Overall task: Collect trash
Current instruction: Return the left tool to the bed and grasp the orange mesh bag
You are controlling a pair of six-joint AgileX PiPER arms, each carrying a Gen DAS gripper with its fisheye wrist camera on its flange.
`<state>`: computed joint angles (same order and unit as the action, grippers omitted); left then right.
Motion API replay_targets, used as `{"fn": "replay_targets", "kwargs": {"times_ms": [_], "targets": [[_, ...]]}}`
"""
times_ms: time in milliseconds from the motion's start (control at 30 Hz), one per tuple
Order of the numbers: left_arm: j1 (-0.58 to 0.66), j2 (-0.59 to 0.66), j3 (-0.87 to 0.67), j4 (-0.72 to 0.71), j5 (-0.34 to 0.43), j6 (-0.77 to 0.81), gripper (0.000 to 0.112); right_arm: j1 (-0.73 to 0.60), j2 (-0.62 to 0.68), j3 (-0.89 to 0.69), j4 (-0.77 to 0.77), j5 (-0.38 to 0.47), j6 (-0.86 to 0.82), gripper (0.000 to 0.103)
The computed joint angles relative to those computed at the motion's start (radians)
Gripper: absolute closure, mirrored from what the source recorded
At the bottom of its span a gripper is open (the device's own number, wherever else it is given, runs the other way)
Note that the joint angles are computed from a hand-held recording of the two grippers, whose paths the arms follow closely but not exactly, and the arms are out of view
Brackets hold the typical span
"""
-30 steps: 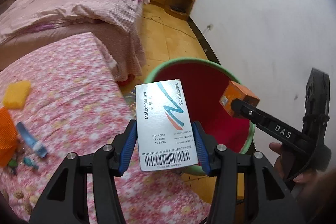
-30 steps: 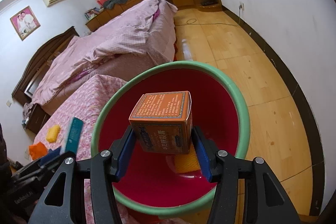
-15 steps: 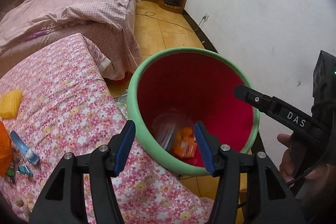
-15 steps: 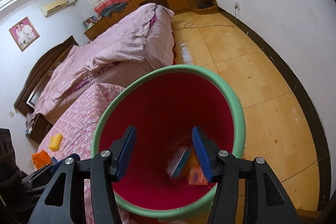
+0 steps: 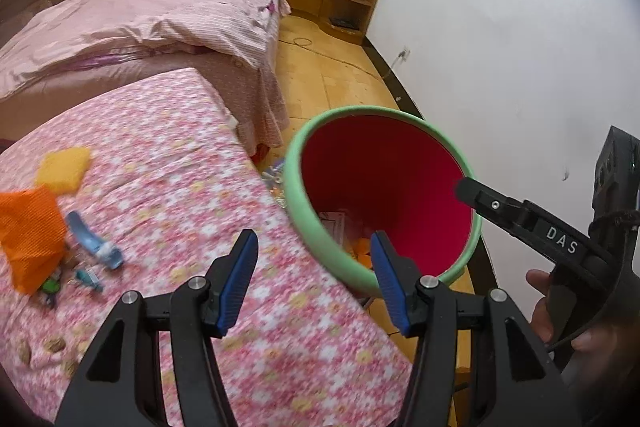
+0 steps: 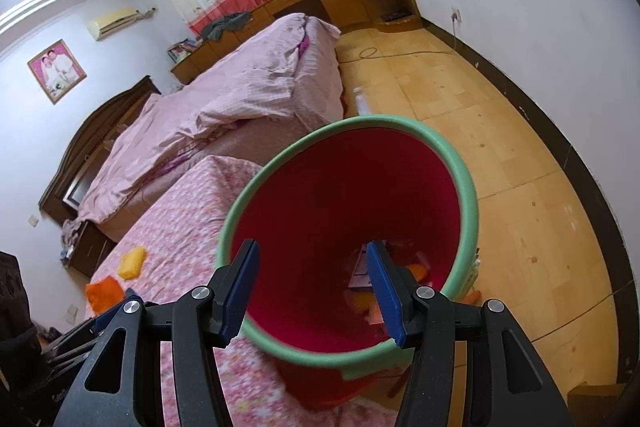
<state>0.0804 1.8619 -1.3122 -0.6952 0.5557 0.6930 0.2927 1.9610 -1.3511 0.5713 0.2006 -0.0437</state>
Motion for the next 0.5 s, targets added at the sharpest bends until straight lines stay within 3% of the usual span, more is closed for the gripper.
{"fn": "replay_targets", "kwargs": {"times_ms": [300, 500], "targets": [[0.161, -0.115, 0.13, -0.116, -0.002, 0.132, 0.054, 0.095, -0.031, 0.011, -0.151, -0.015, 0.165, 0.046], [0.293, -0.132, 0.168, -0.18, 0.02, 0.209, 0.054, 0.17, -0.01, -0.041, -0.389, 0.017, 0.403, 0.046]]}}
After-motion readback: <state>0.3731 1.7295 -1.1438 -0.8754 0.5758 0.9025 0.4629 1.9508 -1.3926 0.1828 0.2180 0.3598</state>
